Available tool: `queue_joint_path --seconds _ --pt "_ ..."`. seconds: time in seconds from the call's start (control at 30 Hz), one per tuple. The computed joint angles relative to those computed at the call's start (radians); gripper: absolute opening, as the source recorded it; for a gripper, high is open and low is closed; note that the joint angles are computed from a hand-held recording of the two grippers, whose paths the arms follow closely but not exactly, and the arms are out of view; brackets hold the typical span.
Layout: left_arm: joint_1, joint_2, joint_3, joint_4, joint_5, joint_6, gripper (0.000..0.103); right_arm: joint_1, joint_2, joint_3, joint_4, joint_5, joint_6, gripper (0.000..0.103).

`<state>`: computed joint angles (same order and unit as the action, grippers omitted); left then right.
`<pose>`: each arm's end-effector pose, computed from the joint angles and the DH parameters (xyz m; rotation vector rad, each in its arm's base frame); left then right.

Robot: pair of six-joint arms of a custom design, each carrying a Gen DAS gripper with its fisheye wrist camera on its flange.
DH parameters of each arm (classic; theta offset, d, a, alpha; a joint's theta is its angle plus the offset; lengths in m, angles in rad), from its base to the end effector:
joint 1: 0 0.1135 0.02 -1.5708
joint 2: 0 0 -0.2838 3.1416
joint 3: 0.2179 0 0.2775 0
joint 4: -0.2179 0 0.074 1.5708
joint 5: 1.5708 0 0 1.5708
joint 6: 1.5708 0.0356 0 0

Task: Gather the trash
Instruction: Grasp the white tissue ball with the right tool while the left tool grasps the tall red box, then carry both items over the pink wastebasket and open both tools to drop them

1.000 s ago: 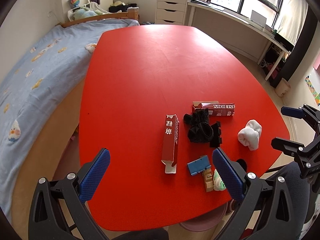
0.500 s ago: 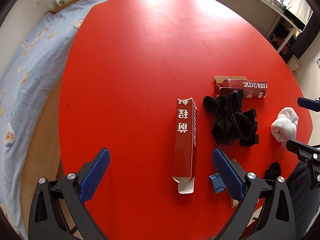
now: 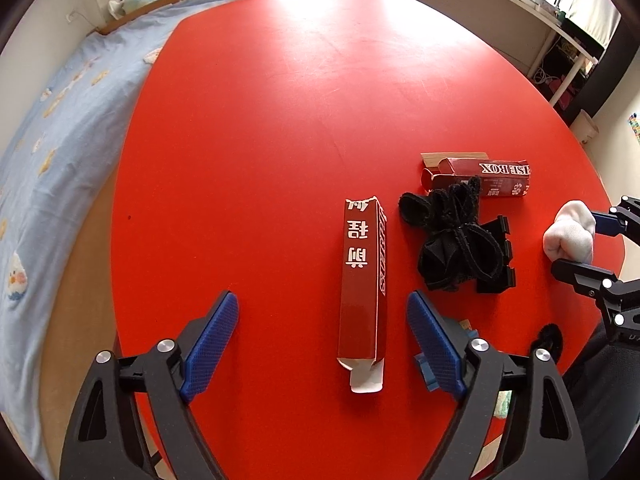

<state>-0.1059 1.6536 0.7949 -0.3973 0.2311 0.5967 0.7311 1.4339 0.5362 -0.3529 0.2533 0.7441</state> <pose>0.2970 -0.0398 0.1271 1.0027 2.5872 -0.2054 0.1781 0.1477 0.1172 0.0741 2.7358 0.0393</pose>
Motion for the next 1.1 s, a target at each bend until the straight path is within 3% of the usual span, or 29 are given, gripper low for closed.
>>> queue_joint_path --seconds 0.03,0.07,0.13,0.2,0.73,1.1 --pt "-0.003 -0.01 -0.002 -0.004 0.004 0.001 0.062 -0.001 -0.004 -0.003 0.004 -0.002 0.0 0.045" --pt "-0.004 -0.017 -0.003 -0.004 0.008 0.0 0.054 0.001 -0.009 -0.006 0.005 0.0 0.003 0.044" --pt "-0.004 -0.022 0.001 -0.011 0.012 -0.004 0.025 0.006 -0.024 -0.013 0.003 0.01 0.011 0.041" --pt "0.002 -0.013 0.014 -0.018 0.019 -0.007 0.02 0.008 -0.042 -0.022 0.004 0.015 0.017 0.04" --pt "0.092 -0.198 -0.057 -0.057 0.139 0.021 0.015 0.118 -0.287 -0.073 -0.138 0.119 0.135 0.039" --pt "0.195 -0.465 -0.144 -0.255 0.288 0.152 0.015 0.403 -0.39 0.002 -0.367 0.279 0.376 0.039"
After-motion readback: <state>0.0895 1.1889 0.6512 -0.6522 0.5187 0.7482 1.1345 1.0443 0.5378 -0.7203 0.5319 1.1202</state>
